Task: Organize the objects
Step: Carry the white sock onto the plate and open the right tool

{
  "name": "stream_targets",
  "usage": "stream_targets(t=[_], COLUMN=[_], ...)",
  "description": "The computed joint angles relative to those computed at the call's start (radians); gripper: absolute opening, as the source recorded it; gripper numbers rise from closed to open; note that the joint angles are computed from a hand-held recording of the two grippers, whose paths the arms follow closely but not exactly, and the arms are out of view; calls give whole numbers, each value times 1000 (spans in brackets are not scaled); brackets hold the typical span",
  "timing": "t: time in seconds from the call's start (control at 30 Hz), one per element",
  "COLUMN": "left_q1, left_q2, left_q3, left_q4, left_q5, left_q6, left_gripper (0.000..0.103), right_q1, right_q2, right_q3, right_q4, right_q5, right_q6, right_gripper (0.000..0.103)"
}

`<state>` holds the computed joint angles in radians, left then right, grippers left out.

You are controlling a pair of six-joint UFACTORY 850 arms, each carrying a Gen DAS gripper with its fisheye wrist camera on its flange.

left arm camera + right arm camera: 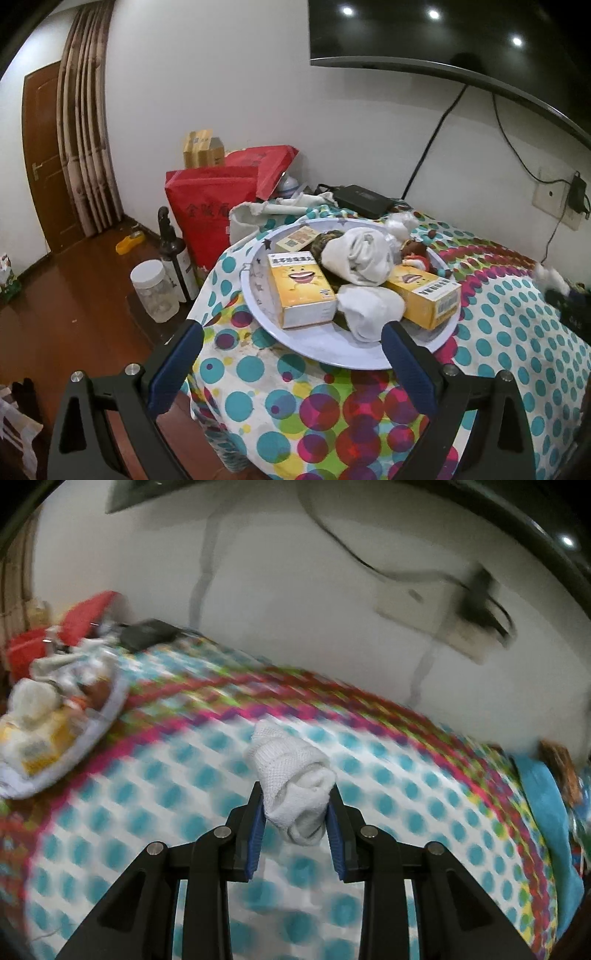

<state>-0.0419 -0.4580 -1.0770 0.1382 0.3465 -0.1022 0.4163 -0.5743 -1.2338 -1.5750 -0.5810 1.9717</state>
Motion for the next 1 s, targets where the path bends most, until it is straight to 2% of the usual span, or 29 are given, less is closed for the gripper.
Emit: stream_targets(t=[0.13,0.23,0.43,0.67,0.83,0.9,0.97,1.0], left_q1=[6,17,30,38,39,38,37,36], left_q2=[-14,-23,-38,-50,-53,-54,-53,-51], left_q3=[-15,-28,-49,-65,-70,-70,-68,-64], left_q4=[-60,-29,25,58,52,45,59,47], left_q5=[-17,-35,-57,-68,-69,-67,-64,-56], left_q6=[56,13,-69,-118,-117,-106,-115,-100], left_gripper=[99,99,99,99,99,99,99,99], right_q1=[56,97,125,135,138,136,137,143], right_q2=[-81,-157,-266,-357,-371,-372,-362,-341], right_q3=[-173,-323,-531,-671,-688,-694,-686,-659], right_q4=[49,119,297,462,484,502,494,427], right_q5=[42,71,117,106,100,112,113,106], right_q6=[-135,-261,-450,-622,-654,-667,-667,-607], right_gripper=[29,29,29,29,32,39,56,72])
